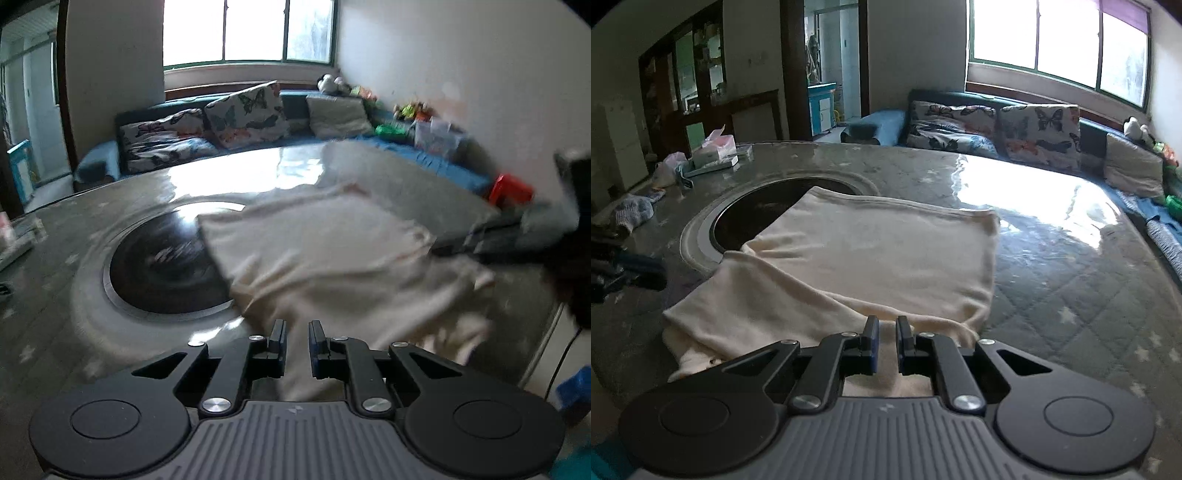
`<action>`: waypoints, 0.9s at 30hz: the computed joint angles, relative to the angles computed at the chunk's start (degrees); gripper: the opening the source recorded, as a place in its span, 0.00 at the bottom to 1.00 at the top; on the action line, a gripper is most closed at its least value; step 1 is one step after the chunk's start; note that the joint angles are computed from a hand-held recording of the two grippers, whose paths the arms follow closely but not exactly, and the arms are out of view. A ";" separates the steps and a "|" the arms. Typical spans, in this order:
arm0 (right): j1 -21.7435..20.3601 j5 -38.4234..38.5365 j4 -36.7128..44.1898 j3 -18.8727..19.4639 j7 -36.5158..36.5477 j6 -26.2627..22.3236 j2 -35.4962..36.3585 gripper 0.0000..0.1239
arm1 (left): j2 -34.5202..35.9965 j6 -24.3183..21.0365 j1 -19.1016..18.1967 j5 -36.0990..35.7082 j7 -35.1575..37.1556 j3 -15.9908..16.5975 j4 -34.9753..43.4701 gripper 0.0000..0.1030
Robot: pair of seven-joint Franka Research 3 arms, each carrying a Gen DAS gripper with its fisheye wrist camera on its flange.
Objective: Fold clothes
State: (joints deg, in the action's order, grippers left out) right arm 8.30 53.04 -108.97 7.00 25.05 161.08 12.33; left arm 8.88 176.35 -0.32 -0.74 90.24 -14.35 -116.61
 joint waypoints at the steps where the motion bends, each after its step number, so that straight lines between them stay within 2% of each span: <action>1: 0.01 -0.01 0.55 0.07 0.02 -0.27 0.56 0.07 | 1.60 0.13 0.12 -0.51 0.37 -0.48 1.85 0.14; 4: 0.25 -1.28 1.64 0.10 0.82 -0.28 1.96 0.07 | 6.57 -1.09 0.64 -0.57 0.68 -1.93 7.43 0.14; 5: 0.32 -1.97 1.87 0.05 1.36 -0.18 2.37 0.07 | 7.73 -1.70 0.16 0.27 -0.01 -1.46 8.73 0.14; 7: 0.44 -3.81 2.00 -0.25 2.96 0.21 2.98 0.07 | 9.69 -3.92 -3.45 4.56 -4.72 2.87 11.29 0.14; 9: 0.30 -5.37 2.06 -0.35 4.30 0.48 3.49 0.07 | 10.68 -5.79 -3.89 6.46 -7.34 3.96 12.38 0.14; 12: -0.55 -6.07 1.67 -0.10 4.77 -0.04 3.07 0.07 | 9.87 -5.06 -0.23 4.09 -5.95 0.50 10.67 0.14; 16: -1.38 -4.33 1.90 0.94 2.97 -0.64 2.53 0.08 | 9.74 -4.24 0.14 4.18 -6.51 0.18 10.98 0.15; 19: -1.31 -3.16 2.75 1.18 1.89 -1.51 3.04 0.10 | 11.01 -5.52 -1.63 6.81 -8.18 2.05 12.78 0.15; 22: -0.70 -4.88 2.56 0.67 2.50 -1.23 3.51 0.12 | 10.66 -5.44 -1.72 8.14 -8.23 2.16 12.19 0.16; 27: -1.56 -2.71 -0.41 0.78 -1.53 -4.02 -0.07 0.20 | 7.55 -2.57 -0.37 7.90 -5.30 -0.21 8.00 0.19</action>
State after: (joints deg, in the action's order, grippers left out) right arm 6.73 50.34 -109.38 7.78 23.53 157.06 12.27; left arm 16.43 173.78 -0.69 7.16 84.94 -14.56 -108.61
